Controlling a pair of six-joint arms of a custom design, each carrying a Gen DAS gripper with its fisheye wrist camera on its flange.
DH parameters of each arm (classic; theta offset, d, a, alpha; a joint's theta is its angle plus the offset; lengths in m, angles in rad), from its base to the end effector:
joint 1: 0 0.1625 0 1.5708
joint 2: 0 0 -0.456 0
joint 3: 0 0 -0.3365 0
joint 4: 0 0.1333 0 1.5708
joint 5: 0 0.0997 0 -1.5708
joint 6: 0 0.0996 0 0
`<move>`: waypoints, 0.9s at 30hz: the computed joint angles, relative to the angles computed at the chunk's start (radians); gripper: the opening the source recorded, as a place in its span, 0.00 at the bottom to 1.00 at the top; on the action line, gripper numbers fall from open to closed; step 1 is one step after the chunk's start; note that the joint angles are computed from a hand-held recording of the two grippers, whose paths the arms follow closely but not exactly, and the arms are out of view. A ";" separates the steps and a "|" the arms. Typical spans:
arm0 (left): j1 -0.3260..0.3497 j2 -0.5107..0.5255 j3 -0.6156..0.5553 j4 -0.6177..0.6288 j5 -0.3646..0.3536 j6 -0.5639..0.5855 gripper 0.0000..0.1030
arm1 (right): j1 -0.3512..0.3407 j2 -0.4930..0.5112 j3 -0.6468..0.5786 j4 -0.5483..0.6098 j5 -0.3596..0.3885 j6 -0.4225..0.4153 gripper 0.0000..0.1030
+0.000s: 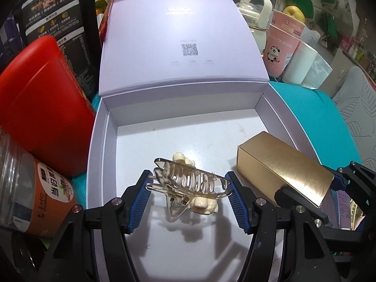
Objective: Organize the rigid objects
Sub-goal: 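Lower the hair clip into the gift box while the right gripper lowers the gold box beside it, then open both grippers and withdraw them from the gift box toward the remaining items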
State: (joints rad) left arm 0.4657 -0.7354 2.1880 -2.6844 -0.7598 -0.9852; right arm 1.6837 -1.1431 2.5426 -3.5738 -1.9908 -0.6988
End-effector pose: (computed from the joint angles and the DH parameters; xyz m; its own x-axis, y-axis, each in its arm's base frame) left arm -0.3089 -0.3853 0.0364 -0.7541 0.0471 -0.6550 0.3875 0.8372 -0.3860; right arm 0.1349 -0.3673 0.2276 -0.6549 -0.4290 0.6221 -0.6714 0.7081 -0.2185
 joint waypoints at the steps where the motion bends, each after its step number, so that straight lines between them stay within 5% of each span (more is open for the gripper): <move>1: 0.000 -0.001 0.001 0.001 0.000 -0.004 0.61 | 0.000 -0.002 0.001 0.002 0.000 0.002 0.44; 3: -0.002 -0.006 0.006 0.011 0.000 -0.015 0.61 | 0.003 -0.006 -0.001 0.013 -0.006 0.011 0.45; 7: -0.009 -0.017 0.013 0.026 -0.001 -0.040 0.82 | 0.014 -0.007 0.004 -0.002 -0.025 0.013 0.52; 14: -0.033 -0.043 0.025 0.057 0.000 -0.073 0.84 | 0.027 -0.044 0.019 0.015 -0.033 0.026 0.59; 17: -0.048 -0.054 0.027 0.077 0.001 -0.085 0.99 | 0.033 -0.061 0.029 0.007 -0.028 0.030 0.64; 27: -0.119 -0.098 0.028 0.144 0.056 -0.127 0.99 | 0.067 -0.134 0.039 0.018 -0.028 0.041 0.69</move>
